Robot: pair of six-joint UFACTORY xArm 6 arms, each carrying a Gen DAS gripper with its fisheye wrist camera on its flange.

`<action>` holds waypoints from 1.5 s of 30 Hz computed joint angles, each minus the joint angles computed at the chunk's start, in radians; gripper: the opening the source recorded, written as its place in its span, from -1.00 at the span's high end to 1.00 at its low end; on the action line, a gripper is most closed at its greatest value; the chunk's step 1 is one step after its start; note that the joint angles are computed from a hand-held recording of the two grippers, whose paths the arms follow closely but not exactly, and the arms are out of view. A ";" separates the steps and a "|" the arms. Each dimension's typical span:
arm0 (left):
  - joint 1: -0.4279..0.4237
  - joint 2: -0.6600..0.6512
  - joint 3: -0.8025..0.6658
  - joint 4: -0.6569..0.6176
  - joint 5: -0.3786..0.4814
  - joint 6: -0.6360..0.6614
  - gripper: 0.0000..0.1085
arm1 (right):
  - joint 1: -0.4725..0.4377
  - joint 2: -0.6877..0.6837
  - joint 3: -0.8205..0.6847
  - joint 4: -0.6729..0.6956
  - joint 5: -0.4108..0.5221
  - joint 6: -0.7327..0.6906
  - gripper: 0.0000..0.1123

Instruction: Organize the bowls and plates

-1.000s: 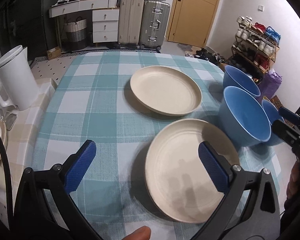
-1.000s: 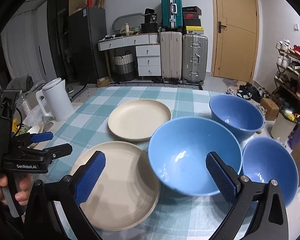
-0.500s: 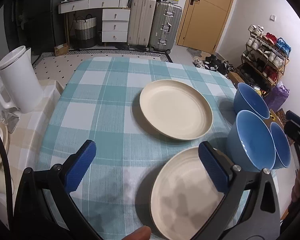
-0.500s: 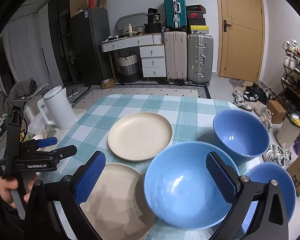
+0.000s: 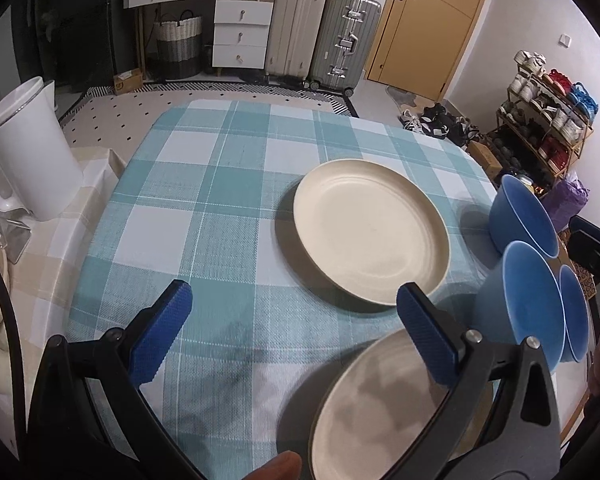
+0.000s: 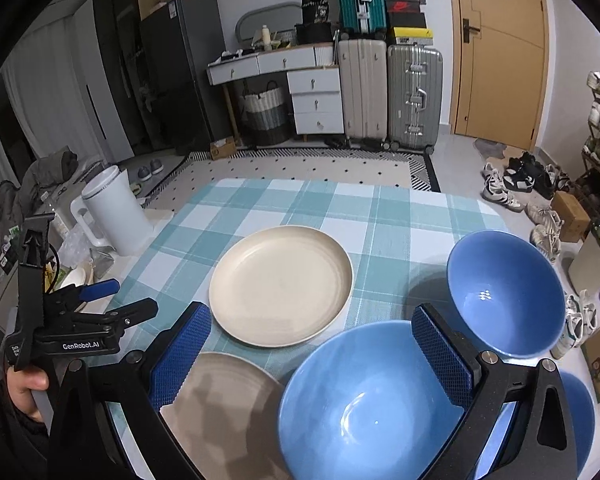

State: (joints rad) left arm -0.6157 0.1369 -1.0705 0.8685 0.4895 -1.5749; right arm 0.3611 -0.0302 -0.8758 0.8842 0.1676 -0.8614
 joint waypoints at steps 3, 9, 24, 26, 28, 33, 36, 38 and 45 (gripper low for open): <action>0.018 0.026 -0.017 -0.015 -0.012 0.016 -0.87 | -0.012 0.048 -0.042 -0.062 0.020 0.054 -0.82; 0.044 0.071 -0.045 -0.060 -0.038 0.059 -0.87 | -0.029 0.141 -0.132 -0.155 0.048 0.135 -0.82; 0.102 0.180 -0.109 -0.191 -0.132 0.200 -0.68 | -0.071 0.352 -0.369 -0.320 0.204 0.285 -0.80; 0.104 0.198 -0.122 -0.214 -0.134 0.225 -0.65 | -0.077 0.385 -0.407 -0.332 0.236 0.298 -0.74; 0.107 0.218 -0.137 -0.243 -0.141 0.258 -0.60 | -0.087 0.423 -0.453 -0.355 0.282 0.329 -0.69; 0.113 0.268 -0.181 -0.305 -0.147 0.321 -0.53 | -0.100 0.493 -0.536 -0.394 0.349 0.371 -0.50; 0.115 0.290 -0.201 -0.340 -0.147 0.353 -0.50 | -0.109 0.525 -0.581 -0.391 0.394 0.371 -0.42; 0.116 0.302 -0.213 -0.359 -0.146 0.373 -0.48 | -0.112 0.547 -0.605 -0.405 0.403 0.385 -0.40; 0.120 0.352 -0.262 -0.423 -0.132 0.431 -0.24 | -0.118 0.627 -0.706 -0.463 0.464 0.434 -0.23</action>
State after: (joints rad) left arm -0.4960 0.4888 -1.3320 0.4454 0.3577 -1.1442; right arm 0.2431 0.5970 -1.5823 0.4216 0.6320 -0.4273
